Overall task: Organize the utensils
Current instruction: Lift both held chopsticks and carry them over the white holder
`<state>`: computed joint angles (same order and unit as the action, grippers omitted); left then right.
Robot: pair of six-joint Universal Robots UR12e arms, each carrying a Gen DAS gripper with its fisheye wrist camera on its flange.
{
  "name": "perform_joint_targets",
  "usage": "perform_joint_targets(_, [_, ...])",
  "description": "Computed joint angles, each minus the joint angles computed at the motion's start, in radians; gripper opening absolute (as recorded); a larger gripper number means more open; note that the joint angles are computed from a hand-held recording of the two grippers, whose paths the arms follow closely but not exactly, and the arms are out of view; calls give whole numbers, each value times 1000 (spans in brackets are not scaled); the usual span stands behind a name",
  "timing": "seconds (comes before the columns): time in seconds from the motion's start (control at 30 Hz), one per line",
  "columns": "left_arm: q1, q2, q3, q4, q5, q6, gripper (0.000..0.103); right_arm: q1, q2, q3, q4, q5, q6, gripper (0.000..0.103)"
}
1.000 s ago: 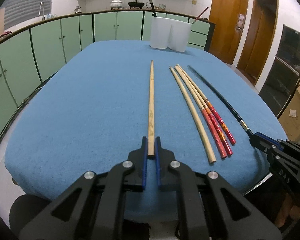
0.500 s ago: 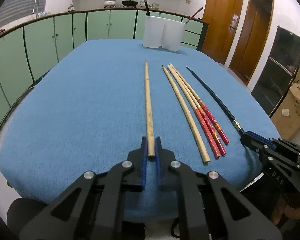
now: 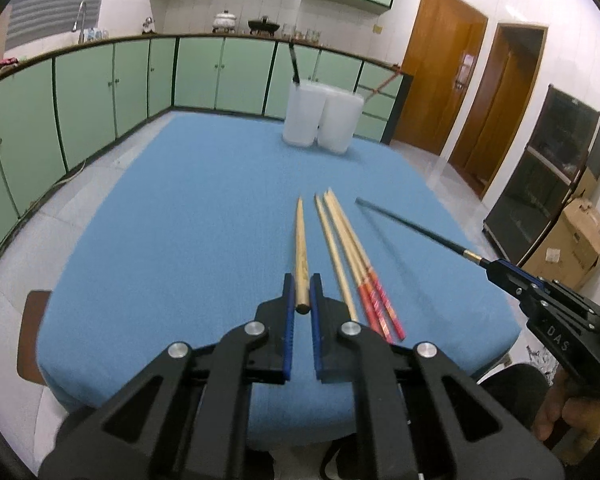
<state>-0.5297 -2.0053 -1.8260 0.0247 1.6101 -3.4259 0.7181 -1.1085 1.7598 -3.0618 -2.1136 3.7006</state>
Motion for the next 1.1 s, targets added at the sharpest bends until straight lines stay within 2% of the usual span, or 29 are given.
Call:
perform_joint_targets(0.43, [5,28,67,5,21,68,6,-27,-42,-63,43,10,-99,7])
perform_joint_targets(0.87, [0,15,150,-28,12,144,6,-73,-35,-159,192,107,-157,7])
perform_joint_targets(1.1, [12,3,184,-58,-9,174,6,-96,-18,-217,250,127,-236,7])
